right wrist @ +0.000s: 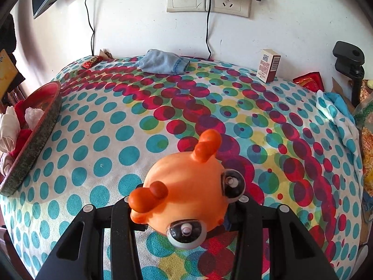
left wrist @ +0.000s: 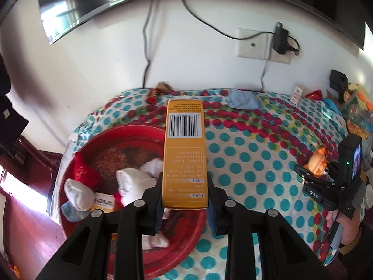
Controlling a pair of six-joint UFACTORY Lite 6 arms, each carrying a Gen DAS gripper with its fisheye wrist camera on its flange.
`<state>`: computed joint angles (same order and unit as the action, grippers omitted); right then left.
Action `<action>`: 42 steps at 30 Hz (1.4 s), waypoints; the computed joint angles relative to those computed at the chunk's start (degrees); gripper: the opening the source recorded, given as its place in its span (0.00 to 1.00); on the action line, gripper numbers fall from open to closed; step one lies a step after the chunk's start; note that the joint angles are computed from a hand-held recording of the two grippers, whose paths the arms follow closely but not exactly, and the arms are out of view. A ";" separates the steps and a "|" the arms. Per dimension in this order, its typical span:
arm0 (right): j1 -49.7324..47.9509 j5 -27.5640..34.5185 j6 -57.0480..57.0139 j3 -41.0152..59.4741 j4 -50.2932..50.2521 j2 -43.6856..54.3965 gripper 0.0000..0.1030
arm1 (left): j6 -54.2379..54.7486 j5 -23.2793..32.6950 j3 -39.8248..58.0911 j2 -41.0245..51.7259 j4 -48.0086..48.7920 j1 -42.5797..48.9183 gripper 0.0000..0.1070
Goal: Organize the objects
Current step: 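Carry the yellow medicine box into the red tray and open the left gripper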
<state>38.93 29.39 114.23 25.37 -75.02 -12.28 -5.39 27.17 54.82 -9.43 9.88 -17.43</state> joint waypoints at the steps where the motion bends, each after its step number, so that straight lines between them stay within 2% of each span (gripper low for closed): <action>1: -0.05 -0.11 0.04 -0.05 -0.02 -0.08 0.40 | 1.95 0.27 0.53 -0.09 -1.41 1.81 0.28; 6: 0.16 -0.14 0.67 -0.20 -0.26 -0.16 0.40 | 13.13 1.20 4.27 1.85 -9.30 12.44 0.28; 15: 0.32 0.15 0.07 0.14 0.16 0.27 0.40 | 28.96 2.09 13.06 14.35 -19.75 25.81 0.28; 20: 0.56 0.39 0.01 0.26 0.27 0.52 0.40 | 25.69 -0.99 15.92 21.25 -14.32 26.42 0.28; 26: 0.60 0.41 0.28 0.28 0.01 0.72 0.40 | 24.91 -0.49 21.05 29.11 -13.81 26.47 0.29; 28: 0.54 0.39 0.27 0.36 -0.02 0.82 0.40 | 22.11 -1.02 22.64 31.47 -11.00 26.03 0.29; 42: 0.63 0.71 -0.15 0.63 0.21 1.26 0.41 | 19.82 0.04 30.10 40.02 -8.07 24.66 0.29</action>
